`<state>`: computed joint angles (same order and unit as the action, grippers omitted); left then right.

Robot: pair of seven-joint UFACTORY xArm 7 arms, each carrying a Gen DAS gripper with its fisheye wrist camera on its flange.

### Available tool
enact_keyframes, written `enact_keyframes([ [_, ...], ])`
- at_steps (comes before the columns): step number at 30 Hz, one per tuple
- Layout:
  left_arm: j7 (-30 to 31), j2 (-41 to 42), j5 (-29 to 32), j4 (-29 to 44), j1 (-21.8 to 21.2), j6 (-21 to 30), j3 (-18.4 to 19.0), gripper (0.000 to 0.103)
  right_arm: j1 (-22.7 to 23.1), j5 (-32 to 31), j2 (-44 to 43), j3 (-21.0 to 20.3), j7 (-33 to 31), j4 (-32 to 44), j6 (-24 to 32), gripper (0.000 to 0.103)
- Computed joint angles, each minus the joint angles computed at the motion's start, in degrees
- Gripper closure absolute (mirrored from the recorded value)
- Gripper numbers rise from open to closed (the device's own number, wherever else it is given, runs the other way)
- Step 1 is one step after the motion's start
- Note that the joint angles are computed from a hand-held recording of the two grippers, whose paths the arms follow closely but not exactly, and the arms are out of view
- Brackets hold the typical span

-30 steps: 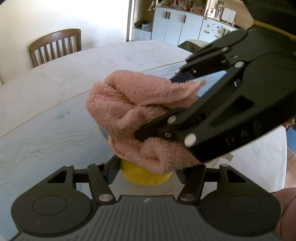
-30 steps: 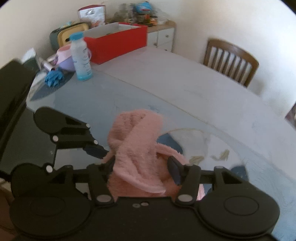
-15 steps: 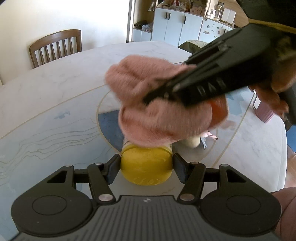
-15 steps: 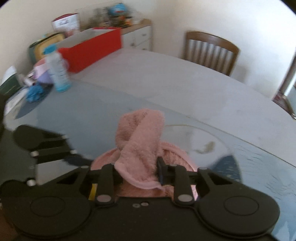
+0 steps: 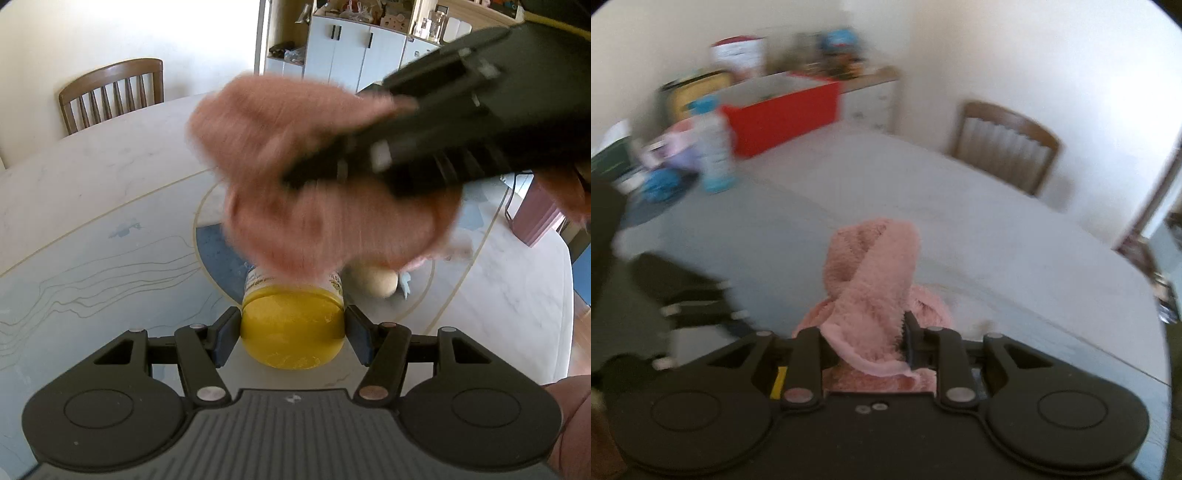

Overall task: Clean container
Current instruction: 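Wipe the bottle's label and cap with the towel in the right gripper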

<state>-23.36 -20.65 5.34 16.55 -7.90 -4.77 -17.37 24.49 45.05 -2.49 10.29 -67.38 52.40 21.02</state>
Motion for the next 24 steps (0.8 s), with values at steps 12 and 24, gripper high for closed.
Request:
enact_keyframes([
  [12,0.2,0.0,-0.2,0.1,-1.0,0.2,1.2,0.042,-1.5,-1.3,-1.1,-1.0,8.6,2.0,13.5,0.046],
  [24,0.6,-0.1,-0.1,-0.2,-0.6,-0.2,1.1,0.042,-0.1,-11.5,2.1,1.0,13.7,2.6,9.7,0.044],
])
